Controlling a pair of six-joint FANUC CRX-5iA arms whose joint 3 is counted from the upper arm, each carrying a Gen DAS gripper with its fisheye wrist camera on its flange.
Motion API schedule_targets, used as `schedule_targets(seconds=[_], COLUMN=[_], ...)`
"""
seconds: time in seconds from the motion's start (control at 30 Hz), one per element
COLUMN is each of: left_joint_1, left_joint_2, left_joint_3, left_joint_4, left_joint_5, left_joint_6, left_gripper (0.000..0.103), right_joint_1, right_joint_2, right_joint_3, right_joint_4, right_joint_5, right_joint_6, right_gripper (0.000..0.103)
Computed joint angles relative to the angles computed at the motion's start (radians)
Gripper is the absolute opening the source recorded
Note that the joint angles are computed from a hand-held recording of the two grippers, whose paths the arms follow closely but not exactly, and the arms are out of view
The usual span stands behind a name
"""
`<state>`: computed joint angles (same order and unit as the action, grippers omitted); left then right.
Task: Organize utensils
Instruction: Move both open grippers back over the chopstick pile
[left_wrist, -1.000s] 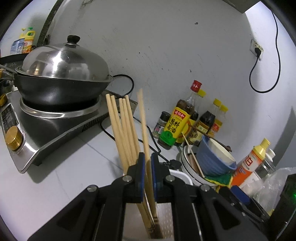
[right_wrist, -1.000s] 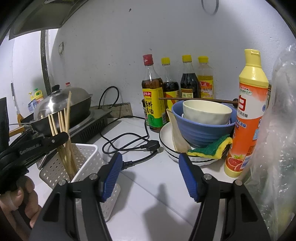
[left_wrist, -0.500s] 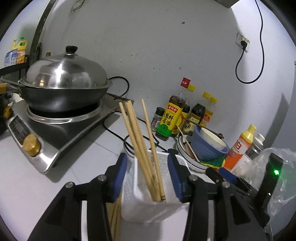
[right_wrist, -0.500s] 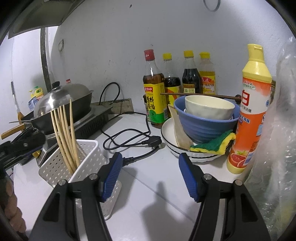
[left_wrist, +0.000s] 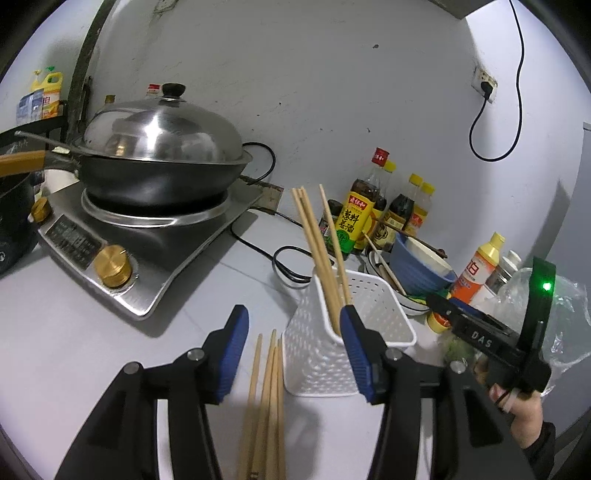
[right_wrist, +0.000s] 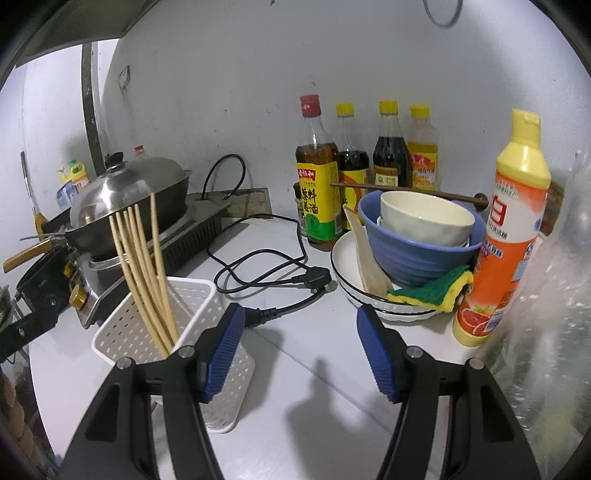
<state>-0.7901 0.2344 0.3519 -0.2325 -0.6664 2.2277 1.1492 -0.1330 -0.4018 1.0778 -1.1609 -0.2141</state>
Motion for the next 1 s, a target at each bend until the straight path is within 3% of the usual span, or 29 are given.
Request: schedule_targets(seconds=[0.67, 0.83, 1.0], left_joint_1=[0.066, 0.062, 0.047], left_joint_2=[-0.189, -0.233, -0.258], left_joint_3=[-0.267, -0.295, -0.314], left_joint_4=[0.039, -0.052, -0.140], left_joint_5=[0.113, 0.096, 0.070], left_joint_6=[-0.031, 0.008, 0.018], left_gripper=[0.052, 0.054, 0.055], right_joint_1=[0.171, 0.213, 0.236], right_joint_2=[0.128, 0.170, 0.189], right_joint_3=[0.197, 0.224, 0.246], right_joint_4=[-0.063, -0.009, -0.007], right_joint_5=[-0.223, -0.280, -0.246], right_joint_6=[0.090, 0.078, 0.116], right_gripper=[0.062, 0.086, 0.089])
